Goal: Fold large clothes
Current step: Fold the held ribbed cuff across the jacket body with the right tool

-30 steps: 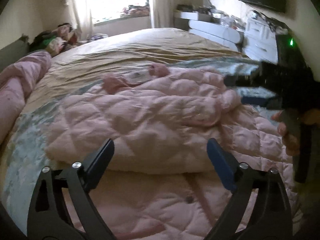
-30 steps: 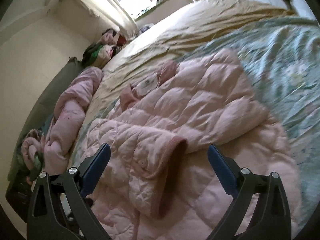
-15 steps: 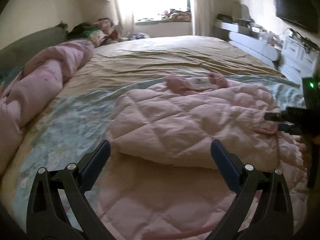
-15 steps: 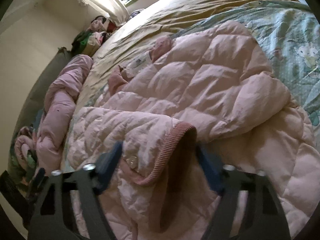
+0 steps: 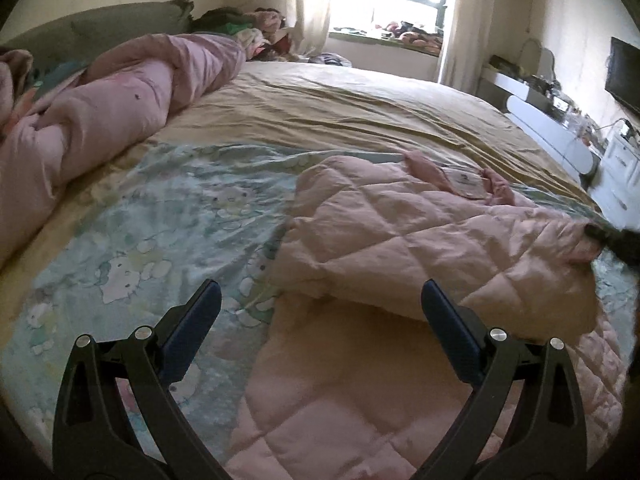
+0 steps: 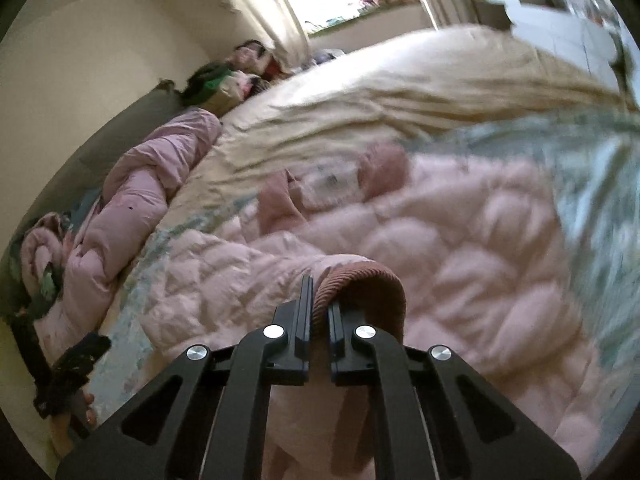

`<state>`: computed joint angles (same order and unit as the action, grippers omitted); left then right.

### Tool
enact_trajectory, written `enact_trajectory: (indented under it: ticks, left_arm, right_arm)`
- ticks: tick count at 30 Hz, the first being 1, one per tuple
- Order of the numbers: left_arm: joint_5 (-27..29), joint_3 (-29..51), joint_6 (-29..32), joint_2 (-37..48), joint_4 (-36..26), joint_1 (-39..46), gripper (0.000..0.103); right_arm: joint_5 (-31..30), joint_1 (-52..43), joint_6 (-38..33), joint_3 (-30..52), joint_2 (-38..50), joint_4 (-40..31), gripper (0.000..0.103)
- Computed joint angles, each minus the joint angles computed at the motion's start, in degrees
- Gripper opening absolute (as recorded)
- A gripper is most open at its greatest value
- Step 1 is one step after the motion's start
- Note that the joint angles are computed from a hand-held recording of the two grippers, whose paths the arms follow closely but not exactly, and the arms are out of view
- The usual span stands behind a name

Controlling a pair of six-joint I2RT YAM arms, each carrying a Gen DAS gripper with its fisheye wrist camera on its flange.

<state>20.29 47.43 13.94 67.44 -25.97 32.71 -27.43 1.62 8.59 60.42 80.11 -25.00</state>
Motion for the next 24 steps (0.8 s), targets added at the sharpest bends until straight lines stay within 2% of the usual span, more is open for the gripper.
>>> enact_trajectory:
  ticks: [5, 10, 17, 24]
  left_arm:
    - [1.04, 2.29, -0.89, 2.55, 0.1, 0.36, 0.094]
    - [-1.77, 5.18, -1.73, 4.86, 0.0, -3.75, 0.094]
    - [-4.1, 8.14, -2.62, 9.23, 1.16, -8.57, 0.094]
    - [-3.63, 10.75, -1.95, 14.31, 1.9, -10.71, 0.094]
  right_arm:
    - [2.48, -0.03, -3.67, 8.7, 1.38, -2.52, 0.005]
    - [4.51, -1.42, -5.73, 13.73, 4.13, -3.15, 0.005]
    - [6.73, -3.64, -5.76, 13.47, 6.45, -1.96, 0.005]
    - [8.56, -4.03, -6.55, 11.53, 7.79, -1.46, 0.005]
